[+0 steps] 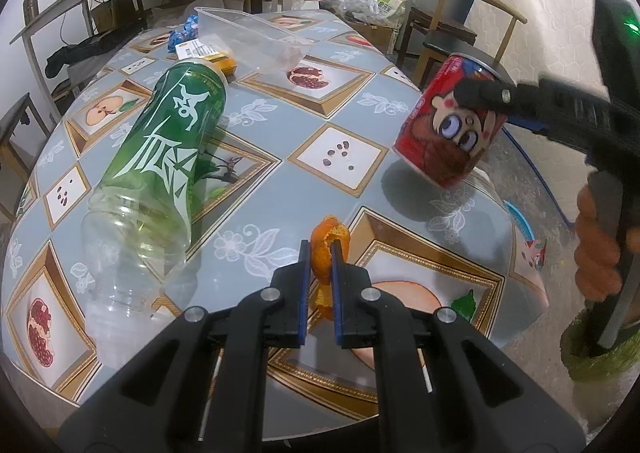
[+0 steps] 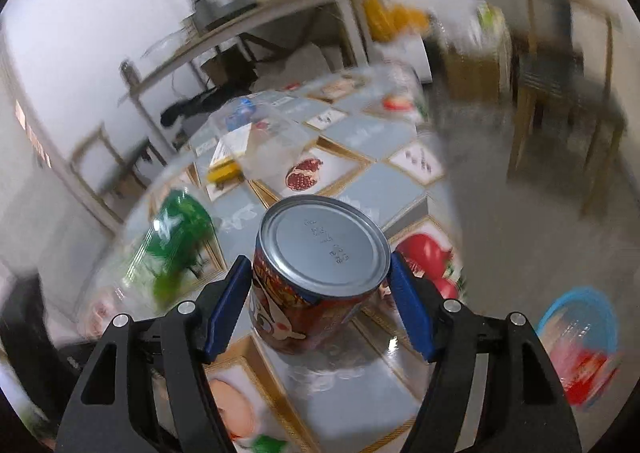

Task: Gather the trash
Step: 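Carry the red can in the right tool while the left tool carries the orange peel toward the wastebasket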

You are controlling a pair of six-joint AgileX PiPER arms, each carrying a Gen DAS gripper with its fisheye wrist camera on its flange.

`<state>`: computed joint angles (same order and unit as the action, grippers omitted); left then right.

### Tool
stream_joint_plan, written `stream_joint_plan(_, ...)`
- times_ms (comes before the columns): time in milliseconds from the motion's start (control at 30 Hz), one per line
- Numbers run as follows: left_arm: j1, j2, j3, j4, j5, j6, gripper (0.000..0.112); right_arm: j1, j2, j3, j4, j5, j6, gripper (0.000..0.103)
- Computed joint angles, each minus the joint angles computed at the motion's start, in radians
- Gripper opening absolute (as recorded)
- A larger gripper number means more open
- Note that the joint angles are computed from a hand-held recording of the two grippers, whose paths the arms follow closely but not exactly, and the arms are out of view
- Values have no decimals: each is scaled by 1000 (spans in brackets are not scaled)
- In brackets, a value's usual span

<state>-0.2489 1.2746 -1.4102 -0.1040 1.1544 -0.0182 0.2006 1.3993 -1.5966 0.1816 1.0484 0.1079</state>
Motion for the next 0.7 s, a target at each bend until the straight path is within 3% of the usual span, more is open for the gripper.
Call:
stream_joint_plan(300,4,4,-2,-8,4,5,8,173,-95,104,-243,-48,-37,68)
stream_joint_plan(700,-3,4,-6,-3,7,-3,8,127,-50,70,-133,-26,-67,69)
